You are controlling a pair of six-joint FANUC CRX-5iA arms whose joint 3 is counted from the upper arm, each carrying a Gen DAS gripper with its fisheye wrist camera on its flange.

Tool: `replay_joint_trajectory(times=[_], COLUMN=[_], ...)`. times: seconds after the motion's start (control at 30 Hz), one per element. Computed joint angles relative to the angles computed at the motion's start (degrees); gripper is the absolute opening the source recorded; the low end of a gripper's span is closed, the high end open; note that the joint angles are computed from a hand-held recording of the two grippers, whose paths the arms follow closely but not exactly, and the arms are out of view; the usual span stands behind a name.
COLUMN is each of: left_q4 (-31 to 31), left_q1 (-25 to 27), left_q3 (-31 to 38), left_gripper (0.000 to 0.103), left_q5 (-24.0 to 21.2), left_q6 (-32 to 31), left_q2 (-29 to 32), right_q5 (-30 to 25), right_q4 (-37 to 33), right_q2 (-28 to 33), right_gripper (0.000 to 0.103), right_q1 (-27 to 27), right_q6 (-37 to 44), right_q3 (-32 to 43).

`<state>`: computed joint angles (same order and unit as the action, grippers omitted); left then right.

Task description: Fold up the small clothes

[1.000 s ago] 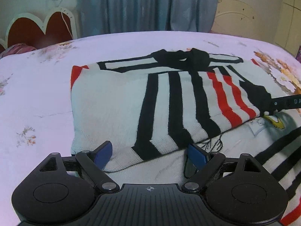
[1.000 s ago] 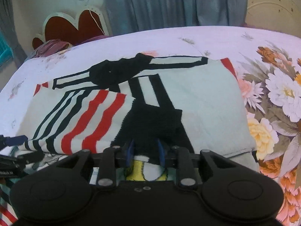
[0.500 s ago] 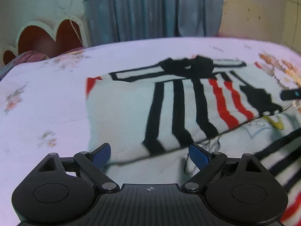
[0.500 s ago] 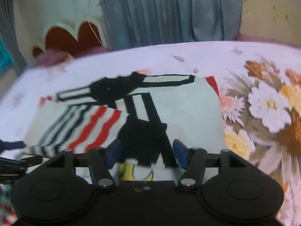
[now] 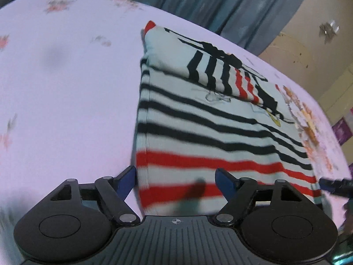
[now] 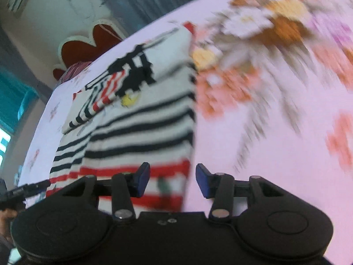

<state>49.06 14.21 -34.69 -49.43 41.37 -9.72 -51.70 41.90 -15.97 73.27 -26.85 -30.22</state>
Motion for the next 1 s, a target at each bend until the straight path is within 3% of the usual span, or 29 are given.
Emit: replay_joint_trajectory(times=[0.13, 0.27, 0.33, 0.4, 0.47, 0.53, 0.57, 0.6, 0.67, 0.73, 0.77, 0.8, 0.87, 1.0], left_q4=[4.2, 11.1, 13.2, 13.7, 15.4, 16.6, 16.7, 15.1, 16.0, 19.9, 17.3, 13.9, 15.9, 17.6], left_q1=[1.6, 4.6, 5.5, 6.1, 5.7, 4.5, 3.5, 3.0, 1.7, 1.3, 1.9, 2.6, 3.4, 1.6], left_q3=[-3.3, -7.8, -9.8, -11.2, -12.8, -13.7, -13.8, -13.2, -14.2, -16.5, -16.3, -15.6, -17.1, -17.7], left_gripper=[0.077, 0.077, 0.074, 0.064, 0.063, 0.062, 0.047, 0.003, 0.005, 0.005, 0.005, 0.005, 0.005, 0.005], left_q5=[-3.7, -8.4, -9.8, -10.3, -10.5, -9.0, -7.7, -6.8, -3.4, -0.9, -0.2, -0.2, -0.7, 1.6], left_q6=[-0.5, -2.8, -2.6, -2.2, -2.3, -2.7, -2.6, -1.5, -1.9, -3.7, -2.2, -0.3, -0.8, 0.5], left_q2=[-1.5, -2.3, -2.9, -3.8, -4.3, -4.8, -5.0, -5.0, -7.2, -10.2, -10.6, -10.1, -9.3, -10.4], right_q5=[6.5, 14.3, 16.7, 19.0, 21.0, 21.9, 22.2, 21.7, 19.3, 19.1, 17.3, 15.2, 14.5, 17.0], right_q4=[7.1, 13.3, 15.2, 17.2, 18.7, 18.6, 18.3, 16.3, 14.0, 19.7, 19.3, 15.9, 7.8, 16.5], right_q2=[-4.5, -6.5, -6.6, -6.6, -6.3, -5.7, -5.6, -5.3, -5.0, -7.3, -8.0, -7.8, -6.9, -8.3], right_gripper=[0.045, 0.045, 0.044, 0.044, 0.041, 0.03, 0.023, 0.005, 0.005, 0.004, 0.004, 0.004, 0.004, 0.004], right_q1=[1.7, 1.2, 1.2, 0.8, 0.0, -0.8, -0.9, -0.7, 0.5, 0.5, 1.5, 2.7, 3.3, 1.5], right_q6=[-14.8, -24.6, -26.2, -28.1, -29.1, -28.5, -28.1, -25.6, -21.1, -24.8, -23.2, -19.9, -13.1, -21.6], right_q3=[-7.9, -12.7, -13.5, -14.2, -14.7, -14.2, -14.3, -13.5, -12.3, -14.4, -14.3, -13.4, -11.9, -14.7])
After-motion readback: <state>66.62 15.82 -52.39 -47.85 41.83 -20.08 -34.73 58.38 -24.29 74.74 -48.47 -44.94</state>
